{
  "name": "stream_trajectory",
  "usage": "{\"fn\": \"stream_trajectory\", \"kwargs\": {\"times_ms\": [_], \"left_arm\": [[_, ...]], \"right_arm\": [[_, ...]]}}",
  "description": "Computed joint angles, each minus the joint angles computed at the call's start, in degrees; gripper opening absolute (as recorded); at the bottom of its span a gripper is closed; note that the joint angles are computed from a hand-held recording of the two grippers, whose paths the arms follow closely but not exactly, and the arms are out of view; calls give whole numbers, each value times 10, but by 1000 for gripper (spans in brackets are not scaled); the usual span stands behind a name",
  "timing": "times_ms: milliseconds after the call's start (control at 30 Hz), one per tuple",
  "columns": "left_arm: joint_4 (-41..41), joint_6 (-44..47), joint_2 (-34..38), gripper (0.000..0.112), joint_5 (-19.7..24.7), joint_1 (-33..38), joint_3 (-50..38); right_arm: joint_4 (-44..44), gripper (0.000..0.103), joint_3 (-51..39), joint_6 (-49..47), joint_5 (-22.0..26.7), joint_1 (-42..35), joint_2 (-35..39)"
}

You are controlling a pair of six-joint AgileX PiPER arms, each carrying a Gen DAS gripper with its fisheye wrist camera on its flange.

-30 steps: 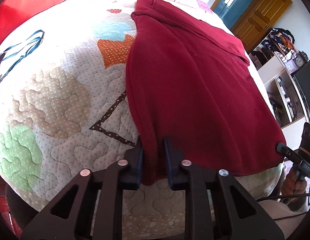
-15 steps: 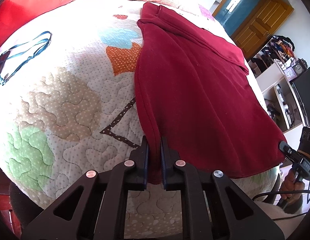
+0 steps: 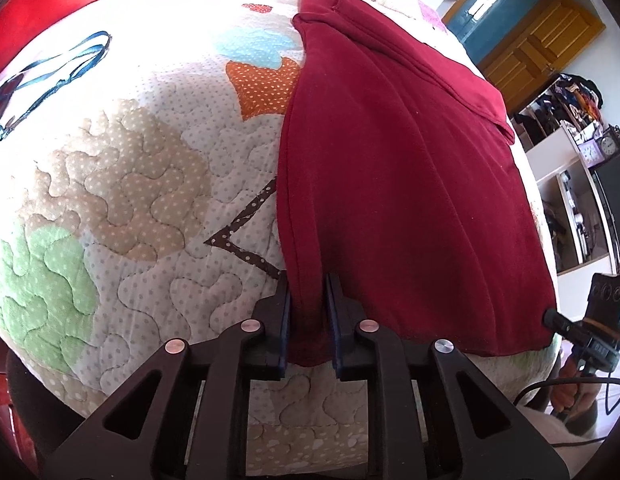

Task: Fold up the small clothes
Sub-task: 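Lift the hem with both grippers and fold it toward the collar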

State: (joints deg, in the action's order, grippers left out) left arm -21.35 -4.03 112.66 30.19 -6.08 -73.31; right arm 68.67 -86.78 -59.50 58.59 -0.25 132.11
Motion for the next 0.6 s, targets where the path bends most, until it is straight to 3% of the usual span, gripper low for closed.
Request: {"fn": "stream_trajectory", "kwargs": {"times_ms": [300,367,467,600], "left_arm": [[27,-8,16,20,-6,-15,-17],[-14,35,14,9,-5,-6,-13],[-50,71,8,7,-2,5,-15],[-140,154,-5,7,1,29,-20]], "right_arm": [[16,29,2,-26,20,-2,12],[33,19,-5,-41,47,-5,11],[77,15,-21,-59,87,-16,9],[87,15,-57,-64,89,-15,0]]}}
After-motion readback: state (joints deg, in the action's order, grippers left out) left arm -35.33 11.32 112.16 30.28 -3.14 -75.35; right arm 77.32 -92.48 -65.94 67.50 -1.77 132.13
